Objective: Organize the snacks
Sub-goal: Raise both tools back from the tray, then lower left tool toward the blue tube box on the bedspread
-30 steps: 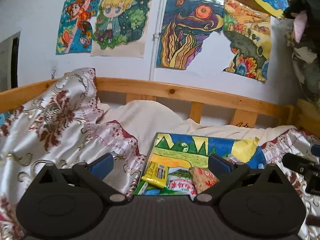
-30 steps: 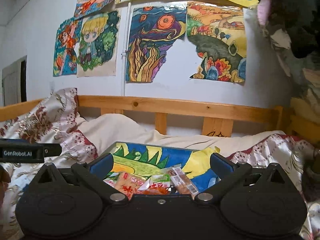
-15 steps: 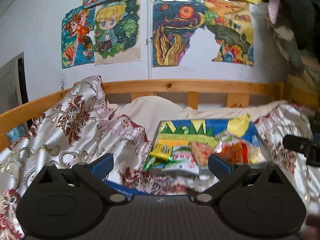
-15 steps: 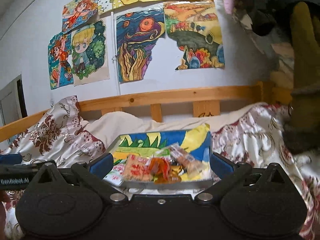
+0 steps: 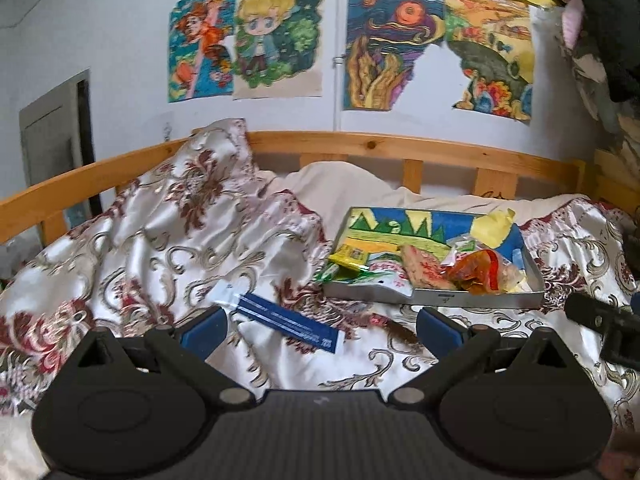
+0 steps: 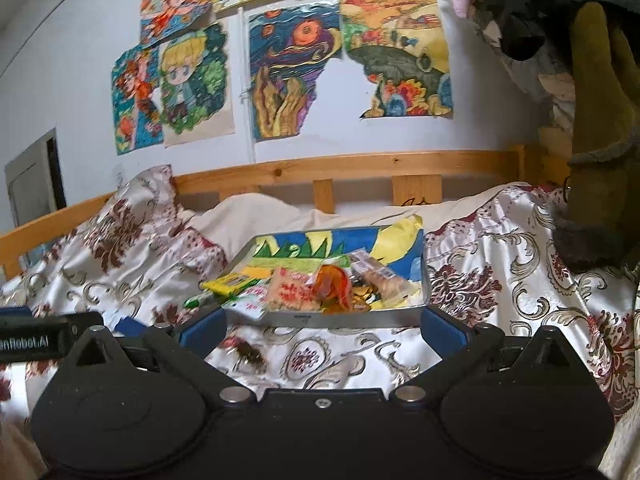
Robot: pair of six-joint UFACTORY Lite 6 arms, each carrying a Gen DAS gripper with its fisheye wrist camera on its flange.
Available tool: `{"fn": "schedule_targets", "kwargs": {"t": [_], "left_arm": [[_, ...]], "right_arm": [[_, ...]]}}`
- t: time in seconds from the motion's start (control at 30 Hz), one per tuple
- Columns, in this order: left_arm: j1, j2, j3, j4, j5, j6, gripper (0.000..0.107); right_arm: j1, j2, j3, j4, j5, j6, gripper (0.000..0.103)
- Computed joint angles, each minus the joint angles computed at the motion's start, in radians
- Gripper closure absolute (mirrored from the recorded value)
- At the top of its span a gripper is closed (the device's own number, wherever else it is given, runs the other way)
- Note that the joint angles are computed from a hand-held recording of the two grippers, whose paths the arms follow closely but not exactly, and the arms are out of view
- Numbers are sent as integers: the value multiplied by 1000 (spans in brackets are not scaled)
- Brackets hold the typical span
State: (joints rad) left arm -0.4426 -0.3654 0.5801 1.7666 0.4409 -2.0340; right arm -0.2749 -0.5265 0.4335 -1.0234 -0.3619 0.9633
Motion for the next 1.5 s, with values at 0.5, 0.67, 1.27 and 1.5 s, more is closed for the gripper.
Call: {"fn": "schedule_targets", "kwargs": {"t": [0.5,0.67,1.27,1.5], "left_arm": [[5,-184,-30,-544,123,442,4],[83,-154,-20,-602,51,517,4],[320,265,269,-1330,-160,1249,5],[282,510,491,-1059,-97,1032,5]], "right_arm": [[129,-63,2,-521,146,562,1],[175,12,35,-501,172,504,1],[200,488,409,-782,80,566,1],[195,609,501,-679,69,497,1]]}}
